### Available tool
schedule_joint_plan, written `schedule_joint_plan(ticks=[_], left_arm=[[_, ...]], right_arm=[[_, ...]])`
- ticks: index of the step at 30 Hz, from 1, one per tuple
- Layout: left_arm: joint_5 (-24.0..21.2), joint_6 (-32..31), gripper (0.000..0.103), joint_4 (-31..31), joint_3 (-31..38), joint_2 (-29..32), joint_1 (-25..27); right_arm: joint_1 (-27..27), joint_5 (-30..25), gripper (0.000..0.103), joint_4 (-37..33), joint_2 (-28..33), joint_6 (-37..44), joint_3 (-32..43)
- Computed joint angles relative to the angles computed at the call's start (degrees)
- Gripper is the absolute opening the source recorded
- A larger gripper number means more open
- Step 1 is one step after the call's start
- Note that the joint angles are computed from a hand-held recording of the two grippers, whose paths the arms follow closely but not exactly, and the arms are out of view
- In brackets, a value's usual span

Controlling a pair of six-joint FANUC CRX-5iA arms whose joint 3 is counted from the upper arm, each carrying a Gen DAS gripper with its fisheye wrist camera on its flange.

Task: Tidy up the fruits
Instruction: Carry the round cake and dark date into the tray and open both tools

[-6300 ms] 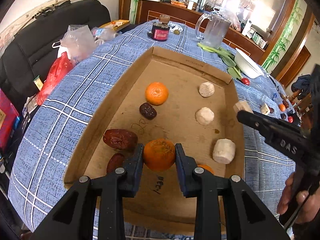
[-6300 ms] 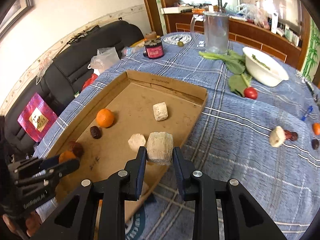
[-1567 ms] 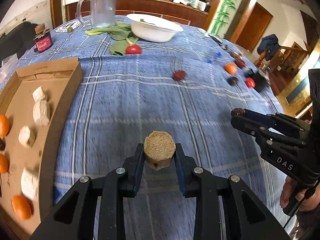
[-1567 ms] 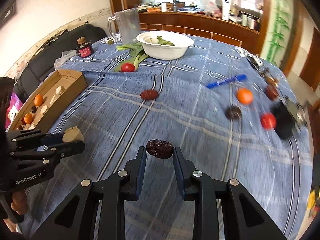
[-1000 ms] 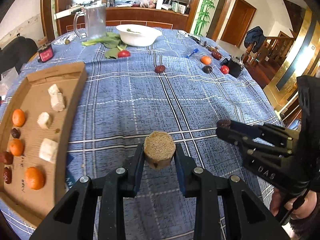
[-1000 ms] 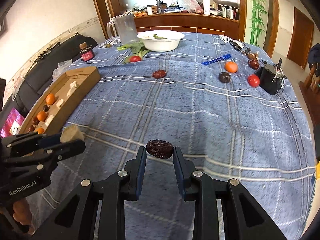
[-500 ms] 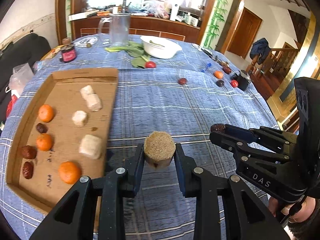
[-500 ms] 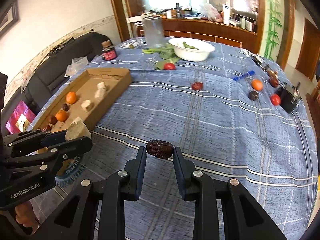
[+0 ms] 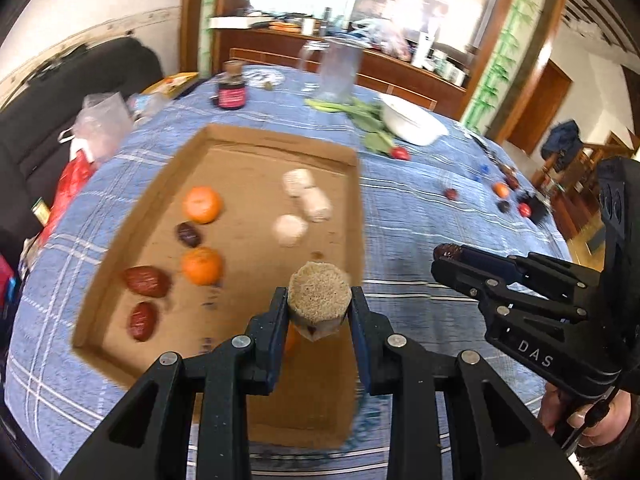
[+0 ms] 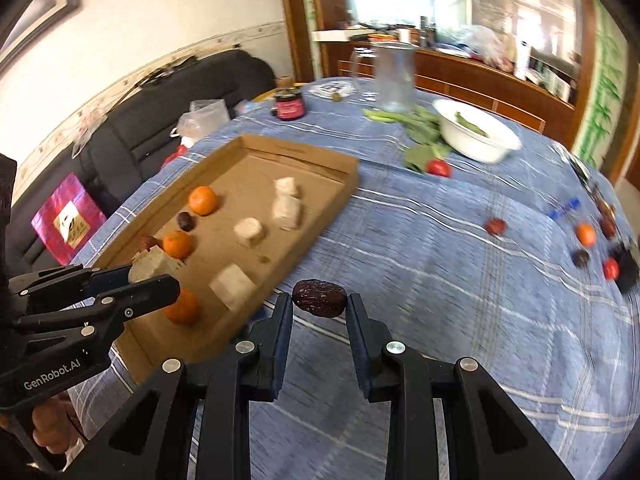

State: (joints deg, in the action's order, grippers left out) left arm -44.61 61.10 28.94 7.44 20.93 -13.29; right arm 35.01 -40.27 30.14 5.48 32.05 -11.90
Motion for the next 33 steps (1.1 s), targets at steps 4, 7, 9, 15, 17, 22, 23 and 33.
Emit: schedule_joint_plan(ticks=[4, 7, 9, 15, 17, 22, 23, 33], left_arm=[[0.77, 1.79, 0.029, -1.98, -0.42, -0.21, 1.75], [0.49, 3.26, 0.029, -3.02, -0.4, 0.07, 3.08], [0.16, 4.16, 0.029, -3.65, -0.27, 0.35, 3.67], [-1.1, 5.85, 0.029, -4.7, 0.21, 1.49, 4.81], [-1.54, 6.16, 0.029, -4.99, 0.67, 2.0, 4.87], [-2.34, 6.52, 0.029, -5.18, 1.37, 3.04, 5.06], [-2.46, 6.7, 0.029, -5.43, 1.5, 3.16, 5.03], [-1.85, 7.35, 0.029, -6.86, 1.8, 3.73, 4.69]], right_arm=[[-0.08, -0.01, 0.03, -2.92, 3.55, 4.57, 4.53], [-0.04, -0.4, 0.03, -4.6, 6.33, 7.91, 7.98], [-0.08, -0.93, 0.03, -6.31, 8.13, 10.52, 10.38], [-0.1, -2.7, 0.03, -10.45, 13.2, 16.97, 16.81], [-0.32, -3.69, 0.03, -12.4, 14.93, 19.15, 19.05], [-0.66, -5.5, 0.031, -15.04, 18.36, 22.31, 23.0], [-0.74, -5.57, 0.031, -15.48, 18.68, 22.79, 23.5], [-1.09, -8.49, 0.031, -18.17, 22.4, 26.48, 28.65]])
